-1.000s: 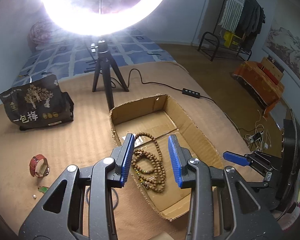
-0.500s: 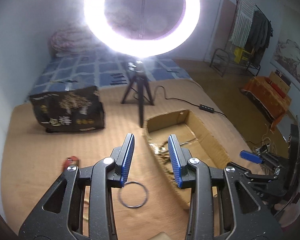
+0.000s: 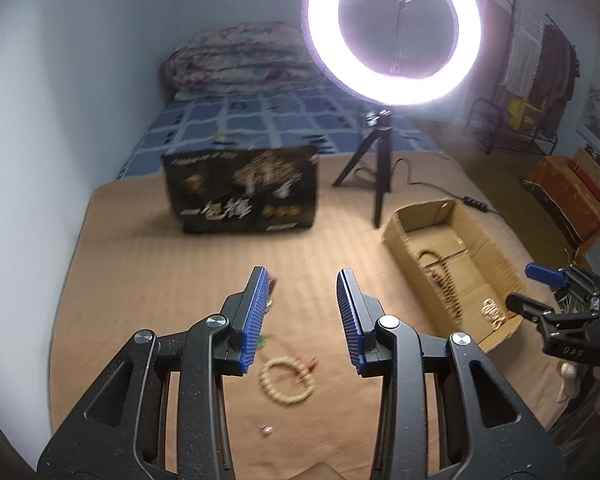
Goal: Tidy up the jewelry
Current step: 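Move both tools back toward the remaining jewelry on the blanket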
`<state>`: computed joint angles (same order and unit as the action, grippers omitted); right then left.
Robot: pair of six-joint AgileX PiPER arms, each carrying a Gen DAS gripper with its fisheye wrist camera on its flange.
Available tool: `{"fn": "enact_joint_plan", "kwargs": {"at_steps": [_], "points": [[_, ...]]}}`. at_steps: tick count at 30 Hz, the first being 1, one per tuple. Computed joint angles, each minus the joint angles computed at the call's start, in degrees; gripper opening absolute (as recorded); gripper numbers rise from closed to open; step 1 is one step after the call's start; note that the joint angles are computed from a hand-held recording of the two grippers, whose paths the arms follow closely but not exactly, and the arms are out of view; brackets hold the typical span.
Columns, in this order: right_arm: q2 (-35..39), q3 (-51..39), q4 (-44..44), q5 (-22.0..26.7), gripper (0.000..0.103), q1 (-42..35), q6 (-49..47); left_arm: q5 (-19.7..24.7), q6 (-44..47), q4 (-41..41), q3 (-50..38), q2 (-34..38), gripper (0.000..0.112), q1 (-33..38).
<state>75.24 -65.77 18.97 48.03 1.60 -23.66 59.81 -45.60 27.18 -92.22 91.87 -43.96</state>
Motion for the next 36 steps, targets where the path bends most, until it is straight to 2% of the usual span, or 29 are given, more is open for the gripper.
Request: {"fn": "enact_joint_plan", "kwargs": {"at_steps": [8, 14, 21, 24, 29, 36], "points": [[0.9, 1.3, -3.8, -1.4, 0.069, 8.5, 5.1, -6.0, -0.2, -5.9, 16.4, -8.0, 0.036, 6.7], [2.9, 3.1, -6.4, -3.9, 0.069, 14.2, 10.2, -10.1, 1.4, -11.0, 24.2, -9.6, 0.036, 10.0], [5.8, 5.2, -9.9, -7.8, 0.069, 20.0, 15.2, -13.6, 6.4, -17.8, 27.8, -7.3, 0.036, 11.7], [8.1, 4.9, -11.7, -8.0, 0.069, 21.5, 17.2, -14.7, 7.5, -19.4, 28.7, -6.4, 0.036, 11.9], [11.8, 3.7, -9.6, -7.3, 0.069, 21.5, 17.0, -15.8, 9.1, -21.2, 29.3, -4.8, 0.035, 11.4], [15.5, 2.8, -13.4, -7.2, 0.069, 23.7, 23.8, -17.9, 12.5, -24.1, 29.4, -2.2, 0.035, 11.7]]}}
